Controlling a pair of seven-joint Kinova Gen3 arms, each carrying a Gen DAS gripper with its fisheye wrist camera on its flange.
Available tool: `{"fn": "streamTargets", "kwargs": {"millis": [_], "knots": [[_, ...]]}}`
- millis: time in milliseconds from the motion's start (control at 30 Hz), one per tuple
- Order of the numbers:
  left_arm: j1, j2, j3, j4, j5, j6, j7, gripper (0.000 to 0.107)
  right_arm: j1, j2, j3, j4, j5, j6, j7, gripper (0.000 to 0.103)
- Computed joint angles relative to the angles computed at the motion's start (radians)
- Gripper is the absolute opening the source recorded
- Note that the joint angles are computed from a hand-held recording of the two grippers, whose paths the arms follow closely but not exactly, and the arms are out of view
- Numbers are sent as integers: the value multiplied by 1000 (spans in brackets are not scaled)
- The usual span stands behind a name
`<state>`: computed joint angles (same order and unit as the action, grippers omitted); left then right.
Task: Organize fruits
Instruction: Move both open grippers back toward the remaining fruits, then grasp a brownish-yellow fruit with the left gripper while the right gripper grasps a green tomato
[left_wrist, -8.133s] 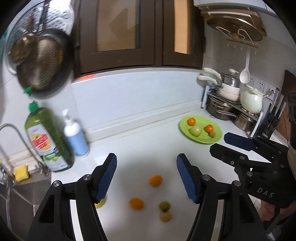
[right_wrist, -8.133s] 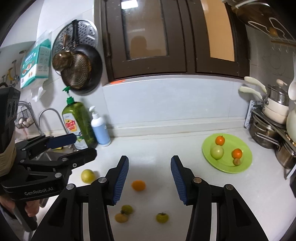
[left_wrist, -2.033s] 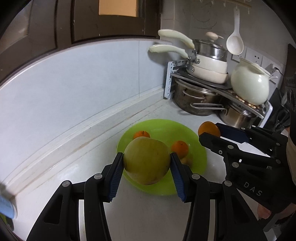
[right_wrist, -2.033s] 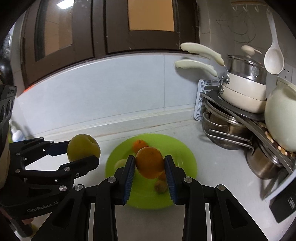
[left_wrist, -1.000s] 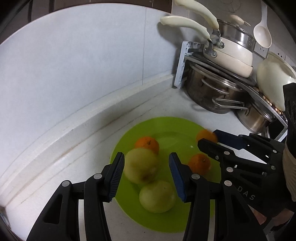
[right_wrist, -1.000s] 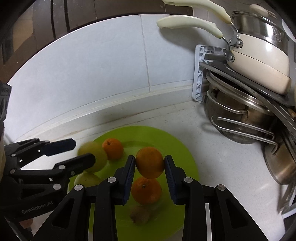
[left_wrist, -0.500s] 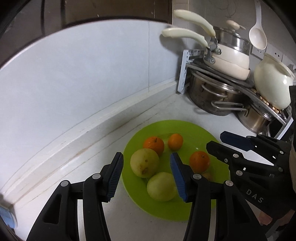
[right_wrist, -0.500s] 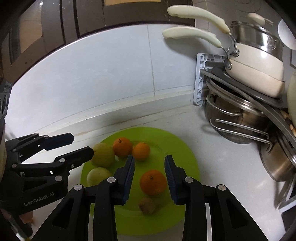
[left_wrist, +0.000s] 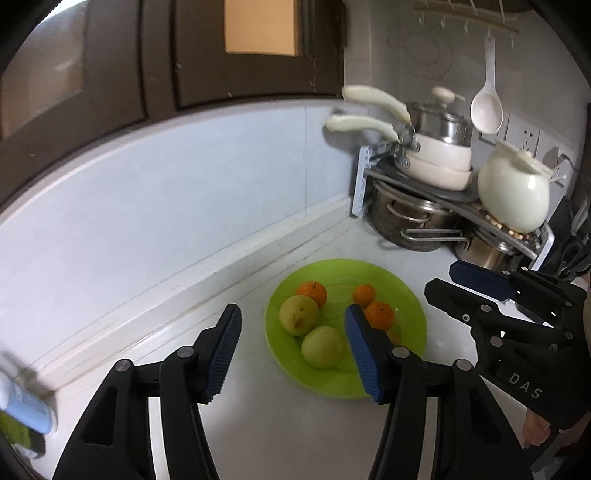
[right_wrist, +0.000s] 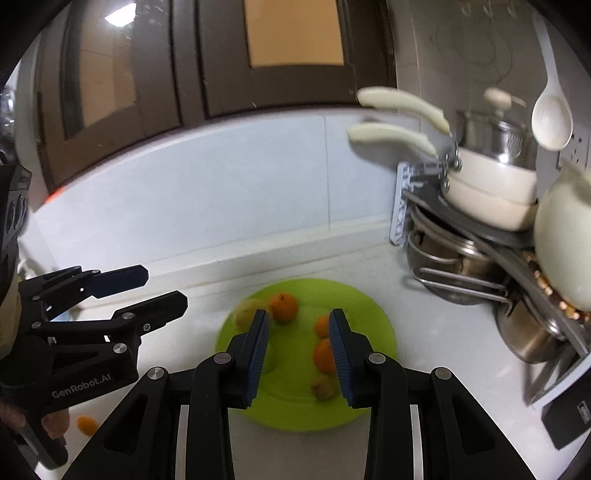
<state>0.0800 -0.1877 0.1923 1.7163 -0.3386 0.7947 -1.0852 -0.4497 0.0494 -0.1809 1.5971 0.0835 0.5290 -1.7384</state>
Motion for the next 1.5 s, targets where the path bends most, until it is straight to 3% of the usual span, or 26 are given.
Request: {"fn": "streamTargets", "kwargs": {"millis": [333, 700, 1100, 1500], "knots": [[-45, -189, 49, 40, 17, 100, 9, 67, -21, -133, -56, 83, 5, -28, -37, 45], [-115, -388, 37, 84, 94, 210, -101, 71, -32, -233, -183, 154, 71, -20, -145, 48], [-167, -586, -12, 136, 185, 332, -206, 72, -26, -291, -348, 199, 185, 35, -349, 48], [-243, -742, -3, 204, 234, 450, -209, 72, -71, -323, -398, 257, 198, 48, -383, 48]]}}
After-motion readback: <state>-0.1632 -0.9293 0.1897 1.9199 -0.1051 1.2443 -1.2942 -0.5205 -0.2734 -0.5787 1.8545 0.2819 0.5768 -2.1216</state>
